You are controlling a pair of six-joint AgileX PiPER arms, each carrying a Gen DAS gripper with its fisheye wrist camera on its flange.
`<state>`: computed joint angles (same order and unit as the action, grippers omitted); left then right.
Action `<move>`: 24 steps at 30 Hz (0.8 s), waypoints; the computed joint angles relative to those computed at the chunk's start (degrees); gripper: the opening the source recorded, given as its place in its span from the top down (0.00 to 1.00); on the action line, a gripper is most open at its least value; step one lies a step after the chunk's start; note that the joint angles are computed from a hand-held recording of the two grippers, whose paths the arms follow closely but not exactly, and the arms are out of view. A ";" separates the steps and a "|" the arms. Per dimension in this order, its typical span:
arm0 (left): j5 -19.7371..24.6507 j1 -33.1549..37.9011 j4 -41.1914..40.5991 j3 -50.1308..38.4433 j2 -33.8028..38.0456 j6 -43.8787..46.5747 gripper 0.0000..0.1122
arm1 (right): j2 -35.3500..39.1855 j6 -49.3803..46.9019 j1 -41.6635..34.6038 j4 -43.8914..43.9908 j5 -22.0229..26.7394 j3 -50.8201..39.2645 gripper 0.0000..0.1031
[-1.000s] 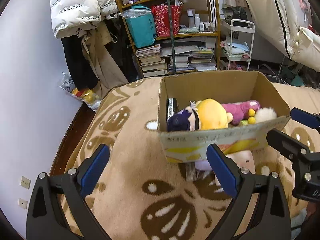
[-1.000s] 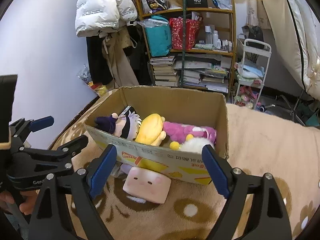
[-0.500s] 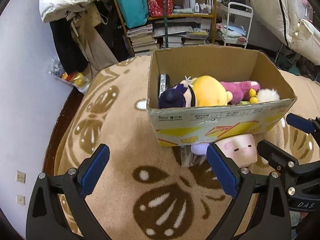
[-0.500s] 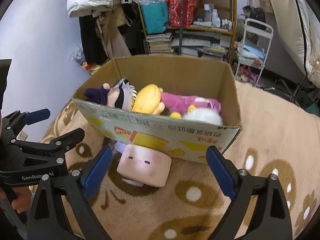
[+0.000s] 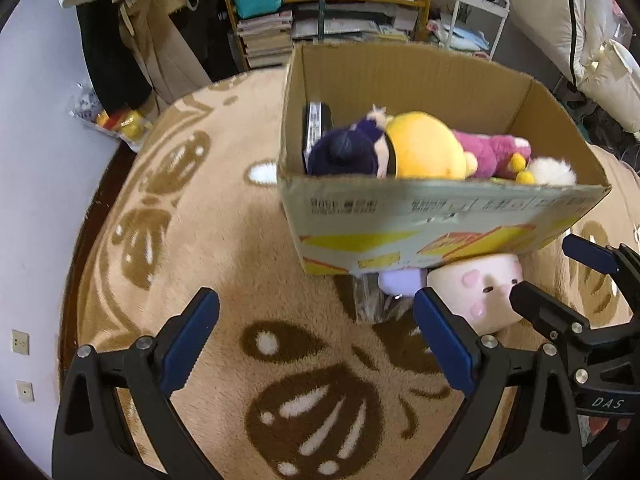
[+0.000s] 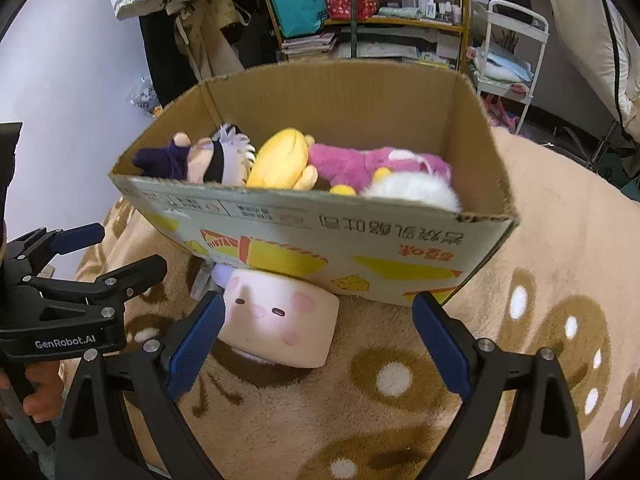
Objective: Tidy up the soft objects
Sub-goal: 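Lower both tools beside the box toward the marshmallow plush and clear bag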
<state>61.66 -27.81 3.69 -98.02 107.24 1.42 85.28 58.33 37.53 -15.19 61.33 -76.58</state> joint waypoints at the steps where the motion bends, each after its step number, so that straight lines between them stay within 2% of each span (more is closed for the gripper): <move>1: 0.09 0.01 0.02 0.10 0.23 0.01 0.14 | 0.32 -0.46 -0.23 0.63 -0.14 0.05 0.04; 12: 1.97 0.82 -2.90 -1.53 3.57 1.27 0.14 | 2.92 -7.69 -3.98 10.29 -3.73 1.87 0.05; 14: 2.14 1.51 -4.69 -1.99 4.15 2.12 0.14 | 2.98 -10.41 -5.51 13.42 -4.96 2.21 0.13; 15: 2.13 1.77 -5.53 -1.99 4.27 2.55 0.14 | 2.77 -11.88 -6.18 15.32 -5.74 2.71 0.24; 16: 2.30 1.95 -6.38 -2.19 4.48 2.91 0.14 | 2.80 -14.20 -7.27 17.87 -6.71 3.12 0.38; 17: 2.54 2.00 -6.97 -2.57 4.83 3.19 0.14 | 2.75 -15.81 -7.65 19.86 -7.43 3.46 0.46; 19: 2.89 1.56 -6.61 -2.80 5.20 2.80 0.14 | 3.25 -16.08 -7.09 18.93 -5.95 2.37 0.54; 21: 2.79 1.13 -6.14 -2.65 5.44 2.86 0.14 | 3.58 -16.69 -7.48 19.75 -4.21 1.47 0.58; 24: 2.45 0.91 -6.23 -2.39 5.96 2.75 0.14 | 2.78 -15.61 -8.45 20.78 -4.23 2.26 0.62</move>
<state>64.11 -26.89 -2.54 -100.41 113.20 4.17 88.06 42.72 29.08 5.59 57.10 -74.33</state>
